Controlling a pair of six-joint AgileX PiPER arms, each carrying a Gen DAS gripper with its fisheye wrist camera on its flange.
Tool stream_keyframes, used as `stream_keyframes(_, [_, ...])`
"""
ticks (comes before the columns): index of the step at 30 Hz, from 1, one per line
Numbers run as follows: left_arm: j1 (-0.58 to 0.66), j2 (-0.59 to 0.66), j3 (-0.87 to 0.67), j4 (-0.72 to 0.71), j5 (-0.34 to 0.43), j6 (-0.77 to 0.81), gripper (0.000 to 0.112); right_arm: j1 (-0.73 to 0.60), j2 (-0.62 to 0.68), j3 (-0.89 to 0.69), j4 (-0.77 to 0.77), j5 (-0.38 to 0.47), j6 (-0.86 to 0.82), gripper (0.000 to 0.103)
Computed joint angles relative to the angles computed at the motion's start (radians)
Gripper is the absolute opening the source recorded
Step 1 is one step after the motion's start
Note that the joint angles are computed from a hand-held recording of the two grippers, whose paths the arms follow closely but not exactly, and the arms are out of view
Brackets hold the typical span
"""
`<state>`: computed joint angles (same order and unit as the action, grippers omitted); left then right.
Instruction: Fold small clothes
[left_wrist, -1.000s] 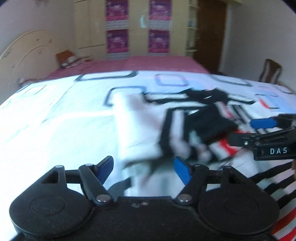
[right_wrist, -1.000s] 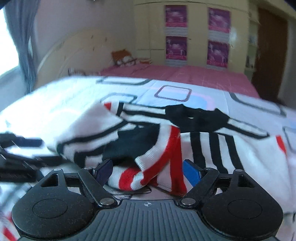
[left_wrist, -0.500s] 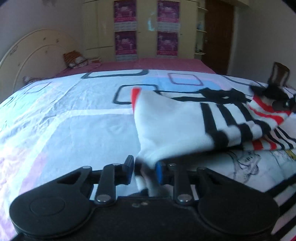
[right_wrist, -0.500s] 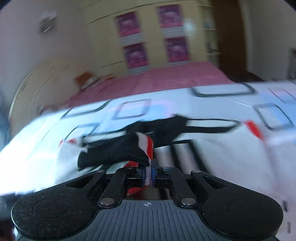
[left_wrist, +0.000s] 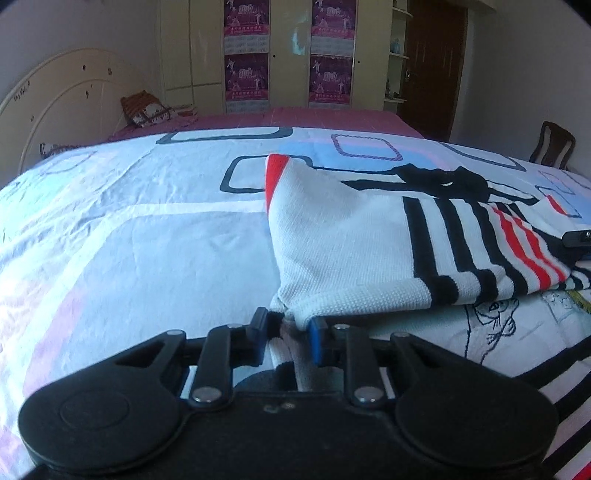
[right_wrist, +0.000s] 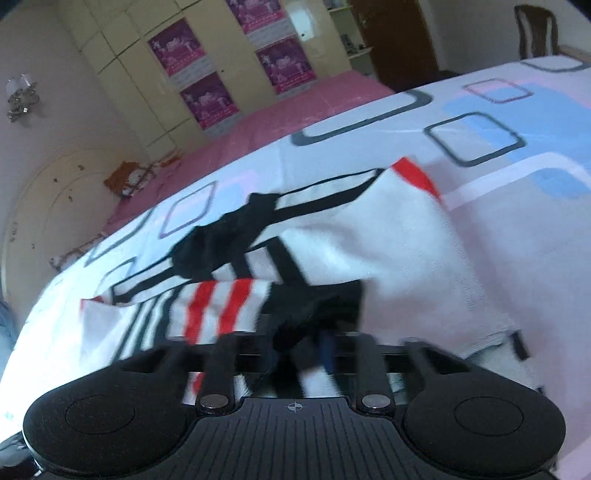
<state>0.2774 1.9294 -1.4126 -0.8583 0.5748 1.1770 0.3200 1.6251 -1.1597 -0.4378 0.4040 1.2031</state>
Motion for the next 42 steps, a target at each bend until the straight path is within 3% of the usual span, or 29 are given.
stream_keyframes(2, [-0.002, 0.006, -0.017, 0.026, 0.013, -0.034, 0.023, -0.015, -0.018, 0.029, 0.02, -0.032, -0.009, 0.041])
stream_keyframes(5, [-0.006, 0.001, -0.013, 0.042, 0.008, -0.043, 0.023, -0.014, -0.007, 0.013, 0.053, 0.0, -0.09, 0.006])
stream_keyframes(8, [-0.007, 0.005, -0.024, 0.056, 0.018, -0.057, 0.023, 0.009, -0.029, 0.035, -0.054, 0.01, -0.025, 0.006])
stream_keyframes(9, [-0.006, 0.005, -0.031, 0.069, 0.029, -0.073, 0.023, 0.022, -0.024, 0.024, -0.079, 0.05, -0.031, 0.005])
stream_keyframes(12, [0.013, 0.005, -0.067, 0.086, 0.102, -0.124, 0.024, 0.018, -0.011, 0.021, -0.018, 0.064, -0.107, 0.006])
stream_keyframes(14, [0.038, -0.01, -0.078, 0.069, 0.152, -0.124, 0.027, 0.02, -0.038, 0.034, -0.062, 0.064, -0.072, 0.006])
stream_keyframes(16, [0.066, -0.024, -0.097, 0.047, 0.208, -0.127, 0.032, 0.015, -0.062, 0.045, -0.087, 0.05, -0.049, 0.013])
stream_keyframes(17, [0.073, -0.03, -0.1, 0.034, 0.218, -0.125, 0.032, 0.017, -0.066, 0.042, -0.122, 0.057, -0.02, 0.028])
stream_keyframes(18, [0.077, -0.033, -0.113, 0.024, 0.227, -0.13, 0.034, 0.015, -0.063, 0.034, -0.14, 0.064, -0.008, 0.051])
stream_keyframes(19, [0.076, -0.027, -0.134, 0.025, 0.235, -0.145, 0.035, 0.011, -0.056, 0.024, -0.151, 0.069, 0.002, 0.058])
stream_keyframes(23, [0.042, 0.043, -0.264, 0.048, 0.256, -0.249, 0.042, -0.03, -0.017, -0.02, -0.036, 0.046, -0.101, 0.058])
stream_keyframes(24, [0.029, 0.076, -0.315, 0.068, 0.266, -0.287, 0.049, -0.038, -0.001, -0.032, -0.001, 0.048, -0.138, 0.058])
stream_keyframes(27, [-0.01, 0.177, -0.456, 0.122, 0.273, -0.38, 0.05, -0.063, 0.049, -0.062, 0.124, 0.047, -0.236, 0.058])
stream_keyframes(31, [-0.052, 0.356, -0.719, 0.22, 0.34, -0.539, 0.049, -0.047, 0.085, -0.092, 0.097, 0.047, -0.223, 0.058])
stream_keyframes(33, [-0.067, 0.432, -0.833, 0.261, 0.363, -0.601, 0.048, -0.032, 0.094, -0.103, 0.063, 0.056, -0.207, 0.039])
stream_keyframes(35, [-0.072, 0.524, -0.988, 0.288, 0.421, -0.676, 0.046, -0.024, 0.104, -0.113, 0.031, 0.066, -0.193, 0.037])
stream_keyframes(37, [-0.069, 0.611, -1.137, 0.281, 0.479, -0.726, 0.031, -0.02, 0.107, -0.112, 0.007, 0.064, -0.175, 0.034])
stream_keyframes(39, [-0.074, 0.626, -1.148, 0.283, 0.447, -0.736, 0.018, -0.011, 0.104, -0.109, -0.044, 0.06, -0.142, 0.006])
stream_keyframes(42, [-0.073, 0.627, -1.127, 0.297, 0.4, -0.766, 0.013, 0.01, 0.102, -0.118, -0.152, 0.055, -0.096, 0.003])
